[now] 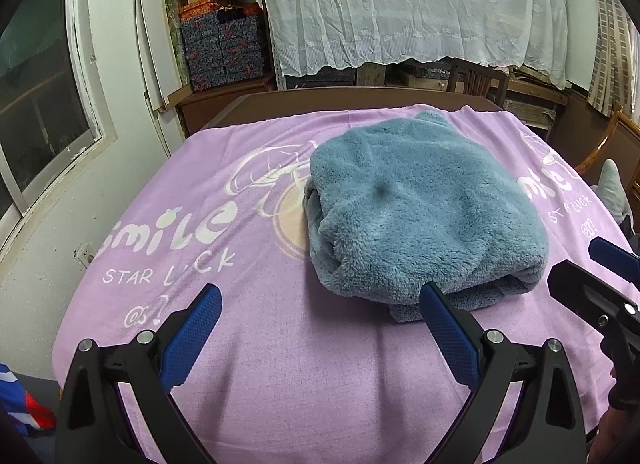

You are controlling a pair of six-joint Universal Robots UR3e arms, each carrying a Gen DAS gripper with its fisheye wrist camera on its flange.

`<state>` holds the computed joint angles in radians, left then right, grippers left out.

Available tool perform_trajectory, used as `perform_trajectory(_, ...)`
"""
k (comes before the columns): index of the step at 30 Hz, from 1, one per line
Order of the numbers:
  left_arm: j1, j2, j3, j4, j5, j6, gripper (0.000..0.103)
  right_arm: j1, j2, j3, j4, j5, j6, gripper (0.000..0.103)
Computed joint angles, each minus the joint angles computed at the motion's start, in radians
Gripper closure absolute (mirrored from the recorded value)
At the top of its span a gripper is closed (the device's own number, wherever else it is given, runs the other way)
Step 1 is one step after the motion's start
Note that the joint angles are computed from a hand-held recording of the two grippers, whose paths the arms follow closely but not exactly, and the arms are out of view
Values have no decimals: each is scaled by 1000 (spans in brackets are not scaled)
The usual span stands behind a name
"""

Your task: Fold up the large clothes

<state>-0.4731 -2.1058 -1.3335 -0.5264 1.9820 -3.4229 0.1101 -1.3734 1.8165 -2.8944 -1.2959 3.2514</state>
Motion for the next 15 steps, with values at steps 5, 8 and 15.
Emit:
perform_trajectory(5, -6, -4, 8, -3, 7, -1, 4, 0, -3, -4, 6, 0, 4, 5)
perform_trajectory(8, -7, -3, 9, -6, 7, -1, 4, 1, -4, -8, 8, -3, 9, 5)
perform_trajectory(15, -16, -12, 23, -21, 33, -3, 4, -3, -15, -4, 11, 1, 17, 5)
